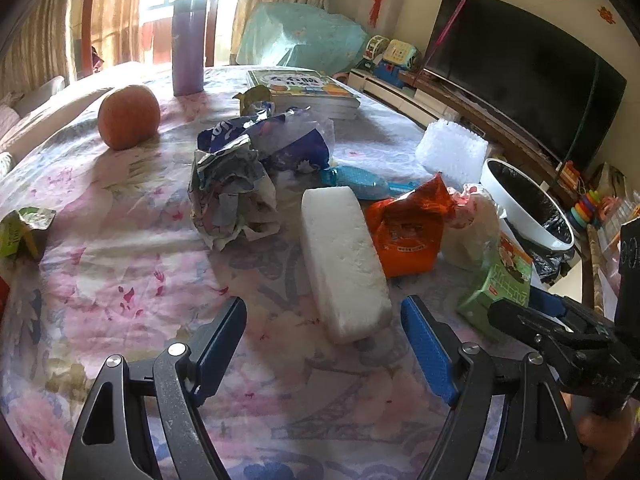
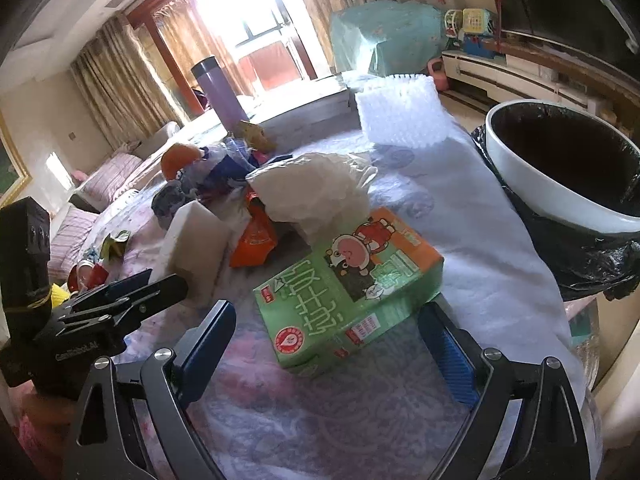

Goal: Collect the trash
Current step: 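Move both grippers back to the items on the table, then grasp the white foam block with the left gripper while the right grasps the green milk carton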

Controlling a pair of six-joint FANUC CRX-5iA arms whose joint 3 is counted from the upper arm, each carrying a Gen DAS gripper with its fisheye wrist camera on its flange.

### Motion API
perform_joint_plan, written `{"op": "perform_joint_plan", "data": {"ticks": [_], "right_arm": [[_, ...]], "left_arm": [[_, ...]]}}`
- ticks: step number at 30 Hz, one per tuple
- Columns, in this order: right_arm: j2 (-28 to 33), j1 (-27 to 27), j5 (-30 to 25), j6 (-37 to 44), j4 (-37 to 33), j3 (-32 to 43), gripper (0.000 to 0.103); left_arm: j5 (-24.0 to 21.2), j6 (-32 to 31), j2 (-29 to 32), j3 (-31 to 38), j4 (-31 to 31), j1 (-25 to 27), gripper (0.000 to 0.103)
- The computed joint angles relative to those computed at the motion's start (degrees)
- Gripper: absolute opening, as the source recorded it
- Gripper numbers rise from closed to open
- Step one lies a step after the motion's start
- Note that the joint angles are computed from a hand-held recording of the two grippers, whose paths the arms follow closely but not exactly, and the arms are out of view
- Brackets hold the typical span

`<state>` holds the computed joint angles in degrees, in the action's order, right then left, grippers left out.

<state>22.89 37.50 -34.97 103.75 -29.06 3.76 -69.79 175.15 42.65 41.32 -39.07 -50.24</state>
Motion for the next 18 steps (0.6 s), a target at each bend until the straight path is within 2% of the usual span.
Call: {"op": "perform_joint_plan", "data": {"ticks": [3,6,8,9,10,11,12,15,17,18], "right_arm": [[-0.23,0.36,1.37,-2.36,2.75,-0.85,0.091],[-0.74,-0.45,0.72,-2.17,3.31,-1.23,0.072],[-1.27,-1.27,0.01,-1.71,3.29,-1.57,0.057],[-1.70,-1.57,-0.18,-2.15,4.02,-2.03,0.053],[-2.13,-1.53,-0.03,-3.49,5.77,-2.74,0.045],[-2.39,-1.48,0.18,-4.77,7.20,-3.25,0.043],[-2.78,-1.74,0.28,-5.71,7.80,-3.74,0.043],[-3.79,-3.37,0.16,-5.39,4.00,-3.90,0.055],[-4.35,-2.76,2.06,-7.67,4.77,-4.63,0.084],[-4.50,-2.36,3.24,-8.32,4.64,-4.82,0.088]], "left_arm": [[0.97,-0.33,0.11,-0.38,0.02,0.29,0.078],[2.58,-0.32,-0.21,-1.55,0.18,0.64,0.077],[4.02,-0.45,-0.60,-2.77,0.54,0.97,0.069],[4.88,-0.62,-0.82,-3.37,1.04,1.22,0.061],[6.27,-0.93,-1.17,-4.30,1.87,1.63,0.055],[6.98,-1.13,-1.36,-4.80,2.25,1.82,0.054],[7.16,-1.23,-1.41,-4.90,2.22,1.82,0.054],[6.95,-1.89,-1.18,-4.25,1.73,1.62,0.056],[6.39,-2.36,-0.72,-3.30,1.32,1.42,0.057],[5.98,-2.75,-0.38,-2.69,1.34,1.44,0.059]]}}
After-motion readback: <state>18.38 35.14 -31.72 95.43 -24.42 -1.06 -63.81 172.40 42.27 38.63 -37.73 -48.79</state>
